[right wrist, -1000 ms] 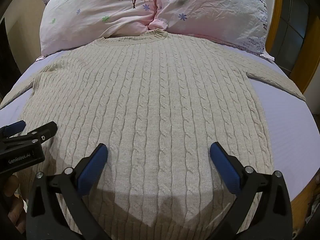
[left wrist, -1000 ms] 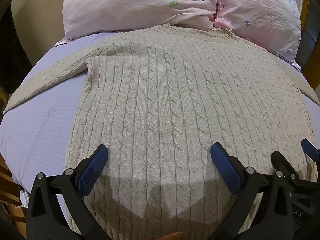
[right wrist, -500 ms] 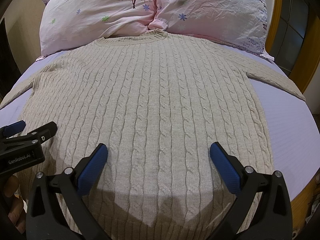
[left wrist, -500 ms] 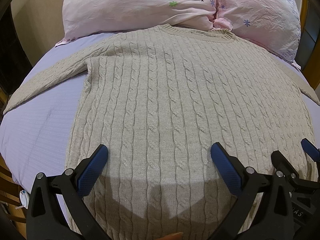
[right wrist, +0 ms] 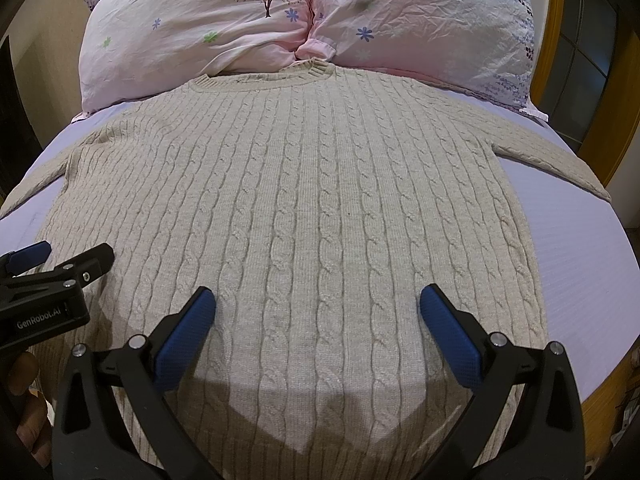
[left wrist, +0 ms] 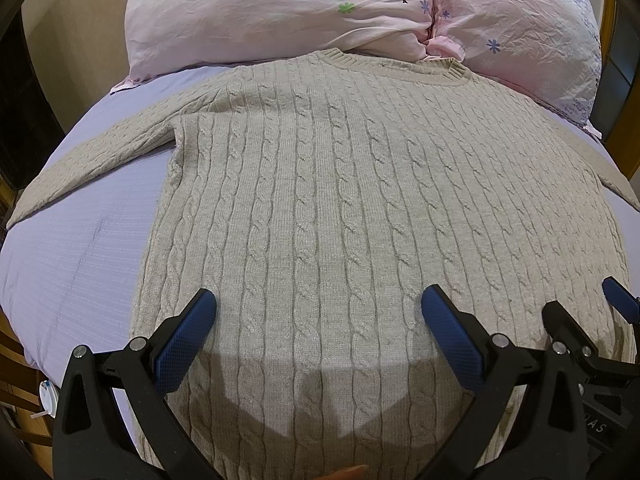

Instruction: Fold small clothes

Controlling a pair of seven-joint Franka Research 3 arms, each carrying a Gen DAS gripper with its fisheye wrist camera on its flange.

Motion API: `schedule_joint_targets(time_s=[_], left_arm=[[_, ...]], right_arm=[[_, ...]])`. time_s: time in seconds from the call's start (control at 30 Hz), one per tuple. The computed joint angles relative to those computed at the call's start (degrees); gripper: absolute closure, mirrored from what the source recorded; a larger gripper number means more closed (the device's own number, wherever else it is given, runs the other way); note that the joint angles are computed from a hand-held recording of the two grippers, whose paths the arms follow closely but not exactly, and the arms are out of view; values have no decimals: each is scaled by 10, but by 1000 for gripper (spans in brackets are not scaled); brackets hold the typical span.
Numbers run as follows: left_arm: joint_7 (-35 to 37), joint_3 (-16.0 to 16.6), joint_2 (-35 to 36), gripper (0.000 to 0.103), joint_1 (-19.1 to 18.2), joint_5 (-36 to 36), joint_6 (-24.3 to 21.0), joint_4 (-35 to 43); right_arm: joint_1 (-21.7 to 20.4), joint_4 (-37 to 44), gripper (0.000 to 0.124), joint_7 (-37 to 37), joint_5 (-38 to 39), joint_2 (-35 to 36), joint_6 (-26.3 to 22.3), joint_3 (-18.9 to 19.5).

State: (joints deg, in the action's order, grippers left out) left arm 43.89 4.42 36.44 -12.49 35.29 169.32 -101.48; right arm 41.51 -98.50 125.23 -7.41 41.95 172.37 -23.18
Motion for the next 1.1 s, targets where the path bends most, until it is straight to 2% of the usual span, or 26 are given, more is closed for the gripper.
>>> schedule_joint_targets(time_s=[1.1], left_arm=[[1, 1, 0, 1, -1, -1, 0, -1]], right_arm=[[-7, 6, 23, -6, 3, 2, -7, 7]])
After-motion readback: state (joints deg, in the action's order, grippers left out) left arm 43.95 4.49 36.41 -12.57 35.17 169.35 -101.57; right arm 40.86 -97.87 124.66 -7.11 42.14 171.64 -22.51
